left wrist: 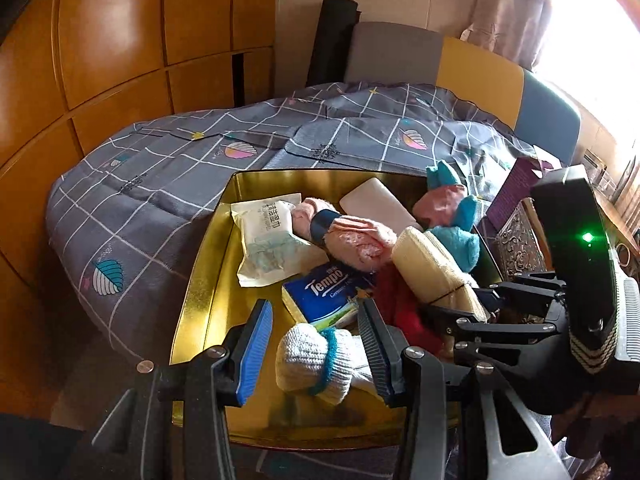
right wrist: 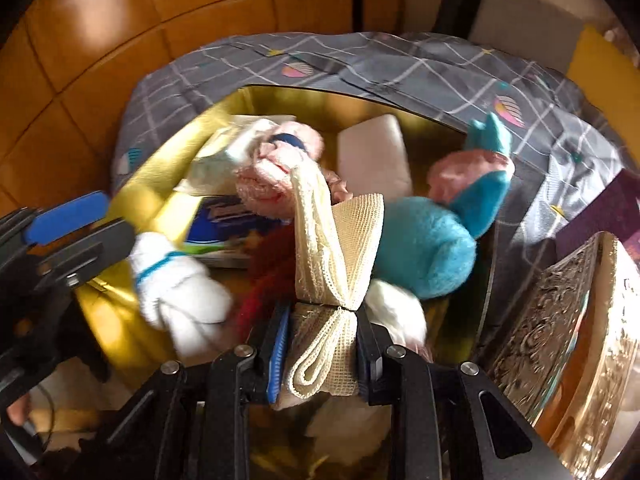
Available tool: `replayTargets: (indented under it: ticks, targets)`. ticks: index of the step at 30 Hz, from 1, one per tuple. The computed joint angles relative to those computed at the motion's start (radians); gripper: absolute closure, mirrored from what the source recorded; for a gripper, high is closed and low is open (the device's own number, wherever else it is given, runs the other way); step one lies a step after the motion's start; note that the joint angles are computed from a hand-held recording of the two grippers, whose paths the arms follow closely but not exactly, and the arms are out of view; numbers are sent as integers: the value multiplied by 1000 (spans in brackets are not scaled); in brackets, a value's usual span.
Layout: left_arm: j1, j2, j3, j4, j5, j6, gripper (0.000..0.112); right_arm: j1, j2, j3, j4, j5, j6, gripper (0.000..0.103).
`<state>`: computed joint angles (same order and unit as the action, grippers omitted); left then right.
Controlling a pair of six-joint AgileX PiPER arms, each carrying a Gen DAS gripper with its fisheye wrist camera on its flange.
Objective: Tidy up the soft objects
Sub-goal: 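Carry the beige mesh pouf with the right tool into the gold tray and release it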
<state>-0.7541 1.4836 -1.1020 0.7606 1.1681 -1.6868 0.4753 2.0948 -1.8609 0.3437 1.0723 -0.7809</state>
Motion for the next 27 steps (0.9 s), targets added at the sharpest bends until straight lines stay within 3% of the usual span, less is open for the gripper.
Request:
replayTargets:
  ticks: [6,8,10,14,17,19,20,27]
  targets:
    - [0,-1,5,0,-4,-7,67,-36,-8,1,47,15,-53,70]
    - [-3,-3,9,1,-3,-14,67,-54,-25,11,83,22,-72,61]
    - [-3,-7,14,4,-5,-15,67,-71,-52,36,121,12,-91,46]
    - [-1,-10,19,4,-10,-19,67,-93,-114,105,180,-39,-145,46]
    - [-2,-11,19,7,-6,-22,67,-86,-130,131,173,-76,-164,58]
    - [-1,-12,19,7,-6,-22,67,-72,-130,141,152,-111,-153,83]
    - [-1,-12,18,7,-5,-22,67,-67,-129,146,139,-126,-146,88]
    - [-9,-6,5,10,15,-18,67,-42,-75,98,65,-143,-75,93]
